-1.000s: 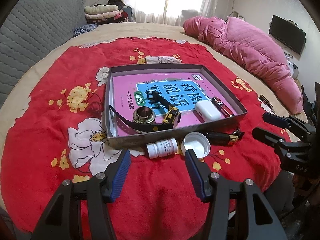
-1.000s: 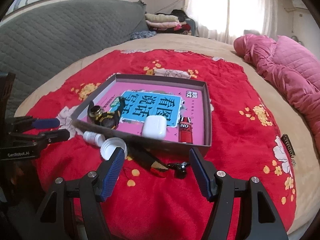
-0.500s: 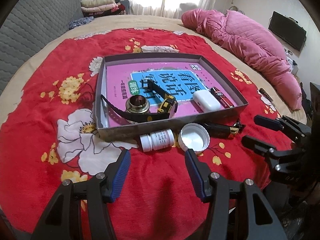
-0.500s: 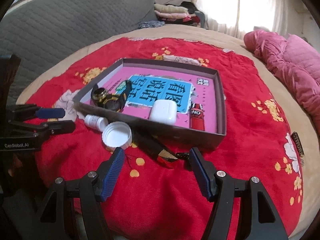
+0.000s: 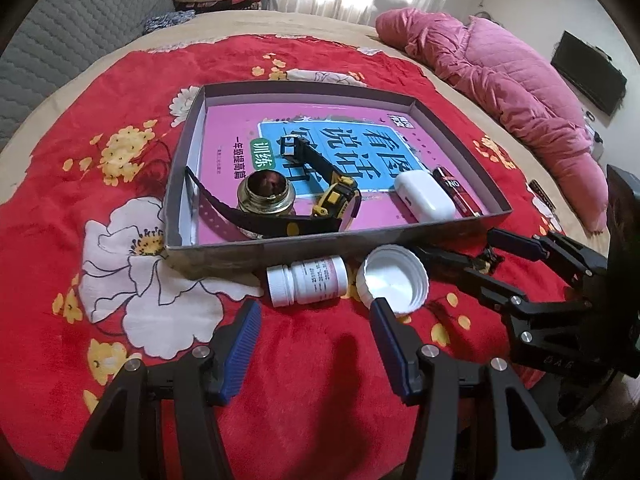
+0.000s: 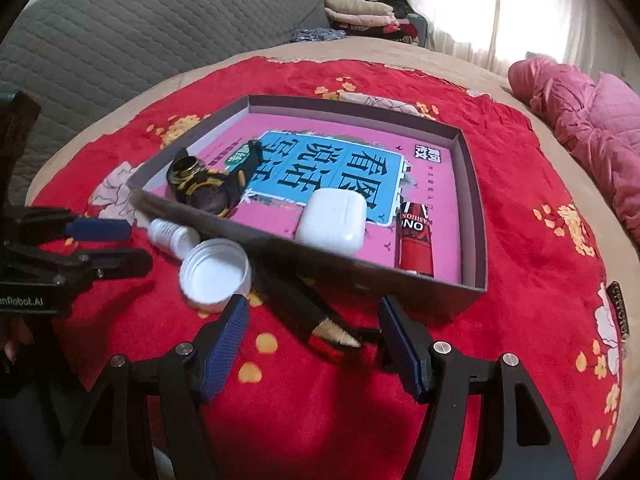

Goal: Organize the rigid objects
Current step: 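Grasp the black pen with the right tool while the left tool approaches the white pill bottle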

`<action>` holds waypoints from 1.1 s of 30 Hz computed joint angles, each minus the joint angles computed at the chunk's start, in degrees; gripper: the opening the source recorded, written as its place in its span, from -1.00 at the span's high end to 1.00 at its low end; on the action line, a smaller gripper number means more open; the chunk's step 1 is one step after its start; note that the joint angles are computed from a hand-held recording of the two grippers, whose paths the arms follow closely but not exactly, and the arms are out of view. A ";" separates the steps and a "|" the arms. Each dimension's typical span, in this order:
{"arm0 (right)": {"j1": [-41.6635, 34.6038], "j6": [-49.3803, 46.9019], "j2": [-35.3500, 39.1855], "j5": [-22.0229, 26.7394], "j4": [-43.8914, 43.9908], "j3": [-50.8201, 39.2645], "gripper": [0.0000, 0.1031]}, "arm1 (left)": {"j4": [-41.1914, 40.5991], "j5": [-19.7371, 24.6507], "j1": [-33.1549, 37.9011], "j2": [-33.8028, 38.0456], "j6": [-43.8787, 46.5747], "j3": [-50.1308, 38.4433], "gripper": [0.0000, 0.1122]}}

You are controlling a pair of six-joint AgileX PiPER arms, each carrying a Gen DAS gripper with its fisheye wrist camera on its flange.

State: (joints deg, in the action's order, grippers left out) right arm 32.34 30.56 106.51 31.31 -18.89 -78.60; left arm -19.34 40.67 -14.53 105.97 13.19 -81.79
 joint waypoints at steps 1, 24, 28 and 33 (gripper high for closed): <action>-0.23 -0.60 0.15 -0.18 0.58 -0.18 -0.34 | 0.29 -0.13 -0.10 0.40 -0.63 -0.36 0.00; -2.82 -22.12 4.04 -0.68 22.21 -3.13 -0.02 | 2.94 0.96 -0.19 5.73 -7.40 -5.16 0.00; -2.37 -22.53 3.36 -0.49 24.37 -2.05 0.09 | 2.62 0.98 -0.15 6.06 -7.34 -5.46 0.00; -0.19 -18.25 3.20 -0.14 21.27 -1.80 0.18 | 1.75 1.28 0.17 7.06 -6.97 -6.57 0.00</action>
State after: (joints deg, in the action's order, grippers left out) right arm 32.15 12.30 109.71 31.17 2.38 -80.40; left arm -17.59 41.95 -14.36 113.03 6.22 -88.36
